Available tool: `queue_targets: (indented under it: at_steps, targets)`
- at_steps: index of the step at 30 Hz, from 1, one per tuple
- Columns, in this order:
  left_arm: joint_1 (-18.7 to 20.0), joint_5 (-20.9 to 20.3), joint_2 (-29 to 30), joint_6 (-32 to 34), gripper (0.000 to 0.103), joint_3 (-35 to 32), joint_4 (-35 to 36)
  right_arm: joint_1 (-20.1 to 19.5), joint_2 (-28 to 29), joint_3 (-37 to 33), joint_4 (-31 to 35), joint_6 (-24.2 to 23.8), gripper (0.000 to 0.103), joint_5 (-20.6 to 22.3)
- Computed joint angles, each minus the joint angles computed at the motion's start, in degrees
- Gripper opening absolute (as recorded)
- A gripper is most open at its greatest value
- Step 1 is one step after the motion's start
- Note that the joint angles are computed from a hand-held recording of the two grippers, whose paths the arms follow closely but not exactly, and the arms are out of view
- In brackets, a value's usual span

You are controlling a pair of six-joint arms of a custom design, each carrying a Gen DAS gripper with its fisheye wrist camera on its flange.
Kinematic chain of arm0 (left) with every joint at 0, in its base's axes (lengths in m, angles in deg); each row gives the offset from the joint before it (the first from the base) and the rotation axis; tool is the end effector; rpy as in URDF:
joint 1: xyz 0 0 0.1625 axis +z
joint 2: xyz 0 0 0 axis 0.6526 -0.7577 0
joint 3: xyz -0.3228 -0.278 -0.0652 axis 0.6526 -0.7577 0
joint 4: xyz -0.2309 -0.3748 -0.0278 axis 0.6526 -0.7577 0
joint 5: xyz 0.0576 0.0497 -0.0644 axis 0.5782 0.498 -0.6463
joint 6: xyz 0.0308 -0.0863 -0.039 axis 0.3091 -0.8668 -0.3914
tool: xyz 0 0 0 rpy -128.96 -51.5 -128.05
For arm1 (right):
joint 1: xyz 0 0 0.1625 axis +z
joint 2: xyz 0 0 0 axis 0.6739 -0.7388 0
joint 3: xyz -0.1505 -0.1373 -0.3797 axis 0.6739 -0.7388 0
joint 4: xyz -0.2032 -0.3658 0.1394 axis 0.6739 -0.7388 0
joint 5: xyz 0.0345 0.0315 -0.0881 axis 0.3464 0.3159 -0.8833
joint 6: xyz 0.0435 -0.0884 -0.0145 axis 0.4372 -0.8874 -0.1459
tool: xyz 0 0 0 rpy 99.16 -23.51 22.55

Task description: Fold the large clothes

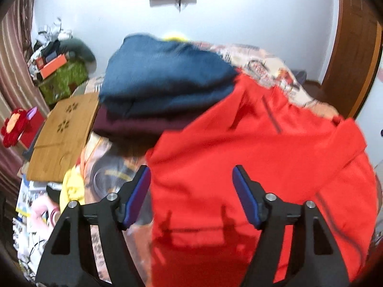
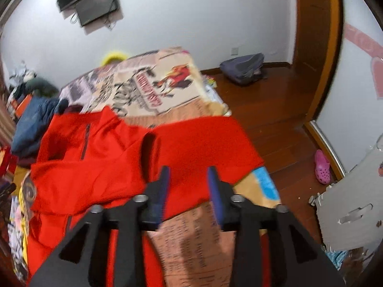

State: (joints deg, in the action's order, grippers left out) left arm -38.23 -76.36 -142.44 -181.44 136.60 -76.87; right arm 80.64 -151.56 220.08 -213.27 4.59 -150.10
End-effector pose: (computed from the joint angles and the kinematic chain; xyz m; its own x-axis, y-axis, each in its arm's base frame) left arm -0.1079 -0.2079 0.3666 -0.6698 -0.2152 -0.7107 0.3954 0.7067 -0.5866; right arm 0.2733 -0.2982 0.2542 -0.8011 -0.1314 0.5840 -0.4641 0.7525 -0.4673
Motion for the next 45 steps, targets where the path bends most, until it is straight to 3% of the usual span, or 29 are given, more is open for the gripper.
queue_targets:
  at_steps: [2, 9, 14, 18, 22, 26, 30, 33, 34, 37, 42, 45]
  targets:
    - [2.38, 3.01, 1.35, 2.86, 0.072, -0.14, -3.94, -0.64, 0.06, -0.13, -1.5, 0.14, 0.048, -0.88]
    - [12.36, 8.17, 4.12, 19.45, 0.072, 3.11, -26.6, -8.91, -1.61, -0.14, -0.57, 2.56, 0.049, 3.73]
    - [17.73, 7.28, 6.26, 30.48, 0.072, 6.74, -41.71, -15.76, -1.24, -0.09, 0.61, 4.68, 0.049, 9.0]
    - [23.67, 2.62, 9.59, 40.99, 0.072, 9.01, -55.79, -21.93, -1.11, -0.14, 1.9, 8.87, 0.049, 15.19]
    - [26.32, 0.18, 11.8, 45.32, 0.072, 10.84, -62.95, -26.23, -0.65, 0.36, 1.24, 11.54, 0.049, 20.36]
    - [28.42, -0.71, 14.28, 46.84, 0.072, 11.66, -65.96, -26.79, 1.18, 0.16, -1.37, 11.66, 0.049, 20.12]
    - [30.52, -2.4, 15.46, 47.97, 0.072, 12.36, -68.55, -26.3, 3.95, -1.48, -2.74, 11.23, 0.047, 17.02]
    - [30.49, -2.47, 15.21, 47.72, 0.072, 12.54, -68.24, -25.07, 6.09, -2.9, -3.43, 10.88, 0.023, 12.64]
    - [30.36, -2.47, 15.22, 47.53, 0.072, 12.51, -67.94, -24.86, 6.21, -3.06, -3.76, 11.09, 0.01, 11.5]
    - [30.14, -2.26, 16.05, 47.23, 0.072, 12.28, -67.05, -24.67, 4.41, -1.84, -6.6, 10.88, 0.007, 11.24]
    - [29.97, -1.96, 17.13, 47.04, 0.072, 12.14, -66.15, -20.78, 0.53, 0.02, -12.13, 10.07, 0.006, 4.95]
    - [29.87, -1.84, 17.21, 46.93, 0.072, 12.15, -65.86, -18.46, -2.86, 0.36, -13.2, 10.3, 0.006, 3.94]
